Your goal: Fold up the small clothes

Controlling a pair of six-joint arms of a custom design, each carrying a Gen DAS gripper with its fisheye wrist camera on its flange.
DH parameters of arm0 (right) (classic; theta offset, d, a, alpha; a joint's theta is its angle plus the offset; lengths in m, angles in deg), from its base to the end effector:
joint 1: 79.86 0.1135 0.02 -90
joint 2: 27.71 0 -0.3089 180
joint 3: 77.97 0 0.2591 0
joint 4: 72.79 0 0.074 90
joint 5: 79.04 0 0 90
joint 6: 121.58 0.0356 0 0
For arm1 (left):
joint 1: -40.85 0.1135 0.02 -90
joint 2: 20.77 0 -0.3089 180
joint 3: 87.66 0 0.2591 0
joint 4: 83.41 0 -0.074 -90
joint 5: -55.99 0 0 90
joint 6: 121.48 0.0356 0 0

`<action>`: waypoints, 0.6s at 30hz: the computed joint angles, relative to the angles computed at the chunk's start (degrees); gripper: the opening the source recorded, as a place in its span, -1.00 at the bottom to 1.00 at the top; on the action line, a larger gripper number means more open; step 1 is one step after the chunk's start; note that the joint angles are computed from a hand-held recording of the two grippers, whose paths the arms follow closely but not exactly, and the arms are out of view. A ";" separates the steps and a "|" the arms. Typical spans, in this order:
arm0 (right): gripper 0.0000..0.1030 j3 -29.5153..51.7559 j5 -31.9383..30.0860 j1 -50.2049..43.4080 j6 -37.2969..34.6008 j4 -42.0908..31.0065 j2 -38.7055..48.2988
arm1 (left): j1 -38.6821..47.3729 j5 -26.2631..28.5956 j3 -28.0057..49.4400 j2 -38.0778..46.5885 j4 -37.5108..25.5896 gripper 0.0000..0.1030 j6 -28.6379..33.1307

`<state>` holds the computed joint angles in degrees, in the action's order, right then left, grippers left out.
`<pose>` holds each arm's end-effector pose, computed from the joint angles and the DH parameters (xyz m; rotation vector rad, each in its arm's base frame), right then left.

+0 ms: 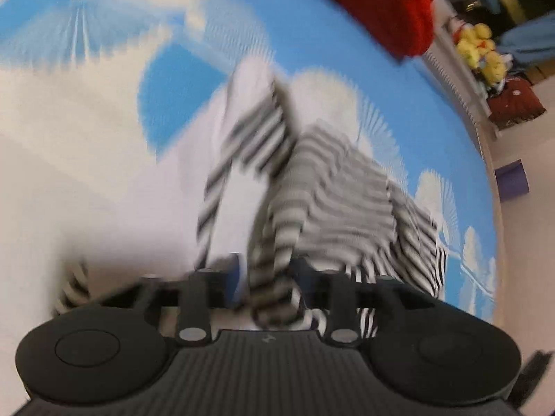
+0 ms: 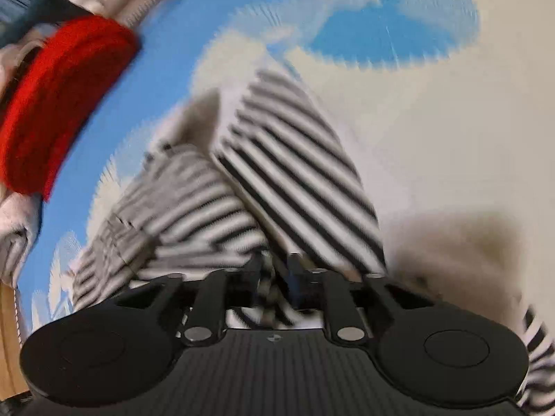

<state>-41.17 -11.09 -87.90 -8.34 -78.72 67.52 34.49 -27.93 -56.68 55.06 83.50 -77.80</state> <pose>0.2297 -0.0190 0.1039 0.6099 2.6207 0.6000 0.1846 -0.0244 0.1376 -0.8669 2.5026 -0.4636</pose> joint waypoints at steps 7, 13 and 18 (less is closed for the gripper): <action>0.00 -3.01 -4.25 1.13 -7.23 6.69 -6.62 | -9.14 -4.13 -2.91 -9.30 6.43 -0.20 3.90; -0.02 4.40 -3.96 6.01 -16.76 -8.09 6.78 | -13.24 -5.56 2.26 9.86 -0.15 -0.38 5.55; 0.00 3.17 -4.99 5.82 -16.65 -8.25 1.78 | -13.96 -6.63 1.93 2.48 -3.69 -0.37 3.91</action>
<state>-38.00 -16.07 -82.08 -24.99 -86.97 69.30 20.53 -34.56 -54.75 57.54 79.81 -73.89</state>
